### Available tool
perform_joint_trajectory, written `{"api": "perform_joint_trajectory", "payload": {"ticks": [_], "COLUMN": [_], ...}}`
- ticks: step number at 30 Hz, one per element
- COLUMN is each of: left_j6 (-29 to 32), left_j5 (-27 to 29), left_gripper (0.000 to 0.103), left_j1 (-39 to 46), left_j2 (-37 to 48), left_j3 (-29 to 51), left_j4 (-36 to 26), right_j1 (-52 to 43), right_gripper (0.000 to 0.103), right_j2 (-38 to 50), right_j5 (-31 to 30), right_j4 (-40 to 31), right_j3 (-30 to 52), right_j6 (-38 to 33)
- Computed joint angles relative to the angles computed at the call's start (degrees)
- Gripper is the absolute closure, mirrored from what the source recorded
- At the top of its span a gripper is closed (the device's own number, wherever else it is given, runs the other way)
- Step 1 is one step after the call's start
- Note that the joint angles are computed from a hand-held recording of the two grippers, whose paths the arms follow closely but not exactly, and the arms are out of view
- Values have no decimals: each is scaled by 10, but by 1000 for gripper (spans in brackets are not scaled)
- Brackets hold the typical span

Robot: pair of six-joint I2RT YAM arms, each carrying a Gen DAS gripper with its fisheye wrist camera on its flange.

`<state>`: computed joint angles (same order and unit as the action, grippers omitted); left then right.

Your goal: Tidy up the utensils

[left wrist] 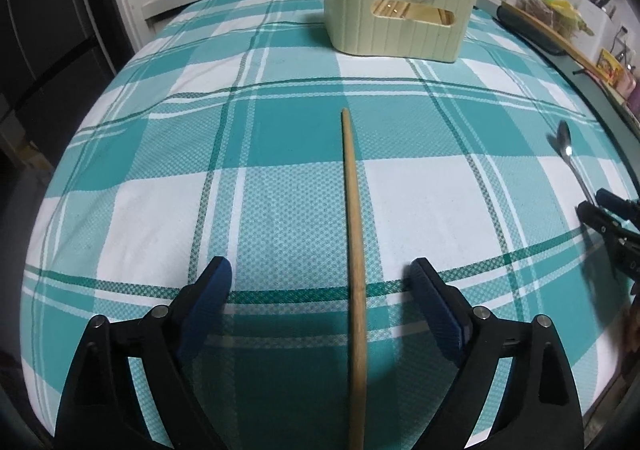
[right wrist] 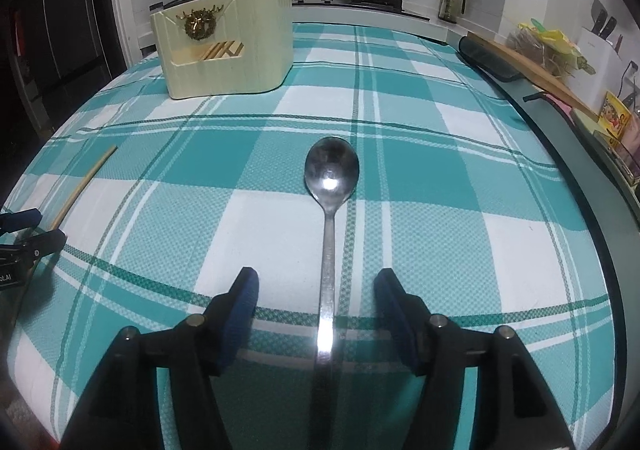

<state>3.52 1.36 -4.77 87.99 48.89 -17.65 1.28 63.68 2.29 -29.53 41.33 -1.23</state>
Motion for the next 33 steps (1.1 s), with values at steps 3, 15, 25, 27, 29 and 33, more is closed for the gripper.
{"api": "perform_joint_trajectory", "payload": {"ticks": [3, 15, 25, 27, 29, 33], "left_j6": [-1, -4, -6, -6, -6, -7], "left_j5": [-4, -6, -6, -6, -6, -6], "left_gripper": [6, 5, 5, 5, 5, 5], "left_j1": [2, 1, 0, -1, -1, -2], "left_j2": [3, -4, -8, -8, -8, -10], "left_j3": [-1, -21, -27, -27, -28, -28], "left_j4": [4, 34, 41, 41, 42, 42], "right_j1": [-1, -1, -2, -2, -2, -3], "right_gripper": [40, 40, 40, 40, 40, 40], "right_j2": [-7, -7, -7, -7, -7, -7], "right_j5": [-3, -1, -2, -2, -2, -2], "right_j4": [10, 13, 14, 14, 14, 14], "right_j3": [-10, -12, -12, -12, -12, -12], "right_j6": [0, 1, 0, 0, 0, -2]}}
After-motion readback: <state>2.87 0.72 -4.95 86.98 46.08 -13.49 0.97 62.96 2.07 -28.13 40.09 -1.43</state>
